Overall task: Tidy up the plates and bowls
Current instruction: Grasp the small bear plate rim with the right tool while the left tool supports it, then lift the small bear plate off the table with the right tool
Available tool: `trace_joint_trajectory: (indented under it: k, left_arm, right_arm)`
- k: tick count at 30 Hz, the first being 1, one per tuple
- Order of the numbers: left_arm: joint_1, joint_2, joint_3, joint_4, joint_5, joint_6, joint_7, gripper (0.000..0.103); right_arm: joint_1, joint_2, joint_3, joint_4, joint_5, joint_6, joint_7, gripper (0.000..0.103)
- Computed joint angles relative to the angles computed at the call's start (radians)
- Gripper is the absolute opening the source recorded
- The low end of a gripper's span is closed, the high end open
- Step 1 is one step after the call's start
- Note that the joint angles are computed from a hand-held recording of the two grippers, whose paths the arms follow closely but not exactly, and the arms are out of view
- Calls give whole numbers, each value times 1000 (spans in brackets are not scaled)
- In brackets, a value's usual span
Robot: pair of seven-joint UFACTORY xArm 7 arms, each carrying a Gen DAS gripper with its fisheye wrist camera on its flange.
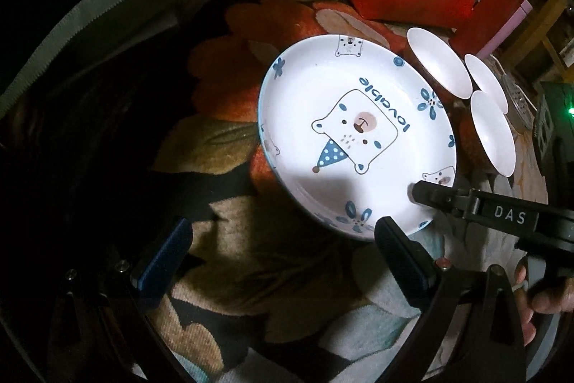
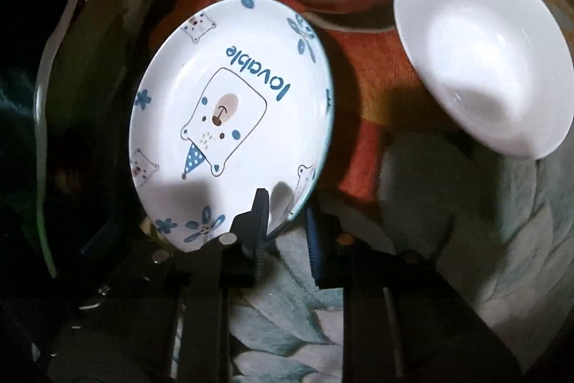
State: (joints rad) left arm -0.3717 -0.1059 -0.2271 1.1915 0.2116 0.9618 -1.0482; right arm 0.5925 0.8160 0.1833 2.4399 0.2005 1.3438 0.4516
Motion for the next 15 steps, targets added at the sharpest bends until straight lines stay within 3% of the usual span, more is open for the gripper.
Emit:
trace_joint_trajectory:
  k: [7, 15]
  left_arm:
    - [2, 4, 10, -9, -51, -22, 37, 101]
    - [-8, 59, 13, 35, -104, -63, 102, 85]
  right_arm:
    - [-78, -157, 38, -263, 73, -37, -101, 20]
    - [-172, -363, 34, -543, 116, 6, -254, 18]
